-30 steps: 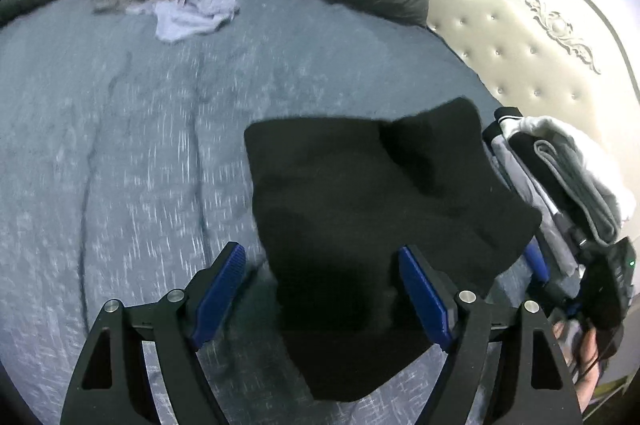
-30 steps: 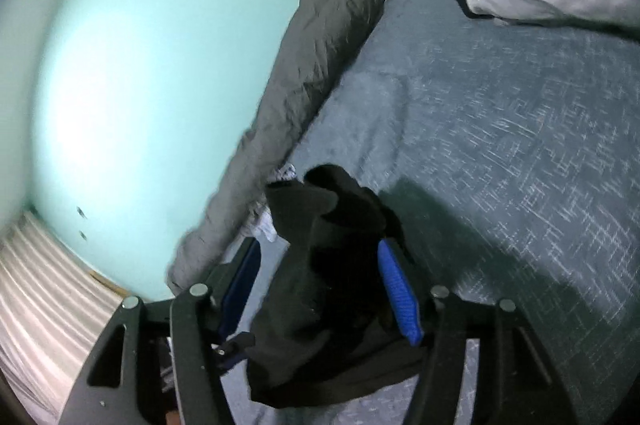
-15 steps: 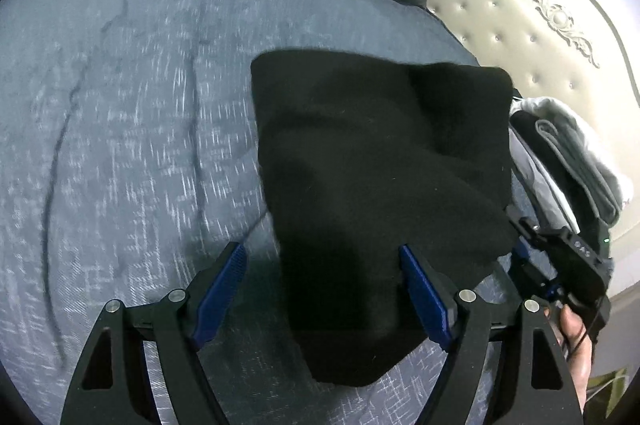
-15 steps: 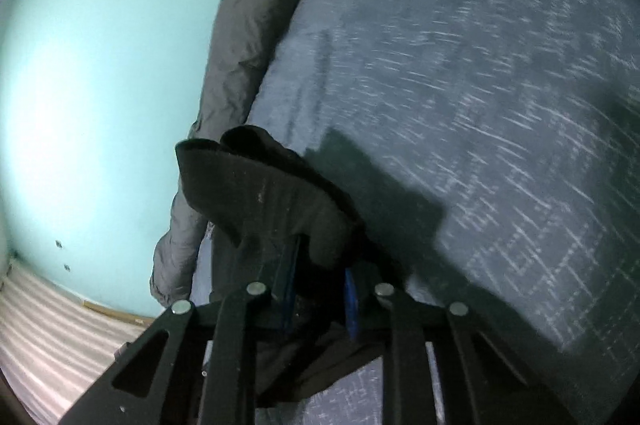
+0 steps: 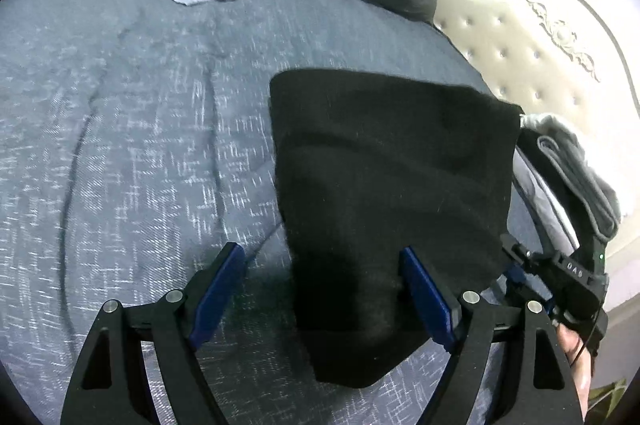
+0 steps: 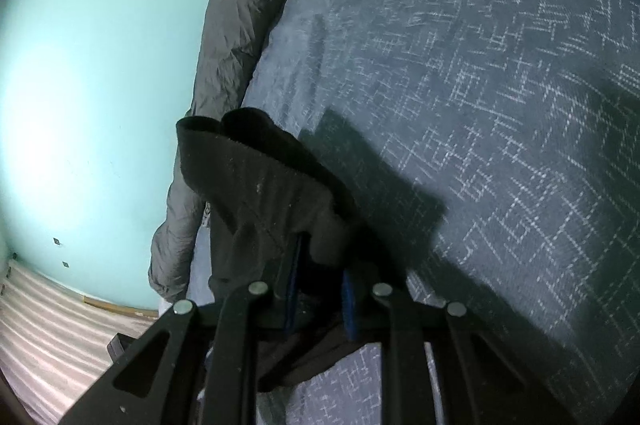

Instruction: Fold clothes

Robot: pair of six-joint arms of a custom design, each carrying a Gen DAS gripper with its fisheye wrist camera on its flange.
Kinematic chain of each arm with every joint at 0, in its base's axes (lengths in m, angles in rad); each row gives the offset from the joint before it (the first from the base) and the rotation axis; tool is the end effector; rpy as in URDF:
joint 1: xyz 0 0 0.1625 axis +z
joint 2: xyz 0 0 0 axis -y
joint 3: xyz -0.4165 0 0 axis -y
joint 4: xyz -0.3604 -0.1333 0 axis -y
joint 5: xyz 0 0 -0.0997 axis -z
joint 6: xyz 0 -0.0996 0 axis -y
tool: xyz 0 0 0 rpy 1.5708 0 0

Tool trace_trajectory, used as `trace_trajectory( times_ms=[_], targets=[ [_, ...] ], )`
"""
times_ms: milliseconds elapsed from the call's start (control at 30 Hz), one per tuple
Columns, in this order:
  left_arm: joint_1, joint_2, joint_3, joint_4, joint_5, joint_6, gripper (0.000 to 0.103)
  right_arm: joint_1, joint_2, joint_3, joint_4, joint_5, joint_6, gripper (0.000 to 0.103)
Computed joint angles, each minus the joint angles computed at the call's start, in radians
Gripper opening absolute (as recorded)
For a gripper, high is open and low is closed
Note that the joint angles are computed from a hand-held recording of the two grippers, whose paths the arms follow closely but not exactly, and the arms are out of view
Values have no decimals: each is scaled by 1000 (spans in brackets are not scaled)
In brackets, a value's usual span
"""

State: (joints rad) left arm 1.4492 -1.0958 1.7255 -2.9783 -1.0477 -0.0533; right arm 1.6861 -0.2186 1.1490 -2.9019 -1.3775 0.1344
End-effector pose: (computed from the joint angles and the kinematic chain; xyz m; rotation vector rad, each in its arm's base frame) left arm 0.1073 -0.6310 0.3291 -0.1880 2.4980 -1.0747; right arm 0.2379 -0.7293 -0.0873 -0.0289 2.8532 -0.5404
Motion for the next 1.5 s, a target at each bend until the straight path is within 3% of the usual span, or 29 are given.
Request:
trace_trajectory(
  times_ms=[100, 233, 367, 400, 467, 600, 633, 667, 800, 967, 1100, 1300, 1433, 1500],
  targets=[
    [4, -4, -3, -15, 16, 7, 84, 7, -11, 10, 12, -10, -11, 16],
    [17, -13, -6, -10, 15, -6, 84, -4, -14, 17, 1, 42, -21, 16],
    [13, -37, 17, -10, 14, -15, 84, -10, -20, 34, -77, 46, 16, 31],
    [12, -42, 22, -8, 13, -15, 84, -7, -20, 33, -77, 47, 10, 43],
    [7, -55, 37, -9, 14, -14, 84, 1, -18, 31, -80, 39, -12, 54],
    [1, -59, 38, 0, 12, -7, 84, 17, -7, 19, -93, 8, -59, 51],
    [1, -57, 38, 2, 9, -3, 84, 16, -6, 22, -99, 7, -63, 45],
    [0, -56, 37, 4, 6, 0, 84, 12, -11, 37, -108, 9, -56, 26],
    [-1, -51, 38, 13, -18, 6, 84, -8, 15, 9, -70, 30, -1, 13],
    [1, -52, 45, 21, -39, 0, 84, -4, 7, 13, -46, 47, 5, 11],
    [2, -51, 52, 25, -46, 9, 74, -11, -2, 23, -13, 66, 22, 11],
    [7, -46, 65, 7, -49, 9, 73, 8, -30, 42, 35, 14, -41, 11],
    [9, -45, 73, -4, -52, 15, 73, -2, -45, 64, 12, 22, -7, 22],
    [9, -42, 73, -7, -49, 18, 74, 15, -60, 73, -27, -27, -29, 25]
  ],
)
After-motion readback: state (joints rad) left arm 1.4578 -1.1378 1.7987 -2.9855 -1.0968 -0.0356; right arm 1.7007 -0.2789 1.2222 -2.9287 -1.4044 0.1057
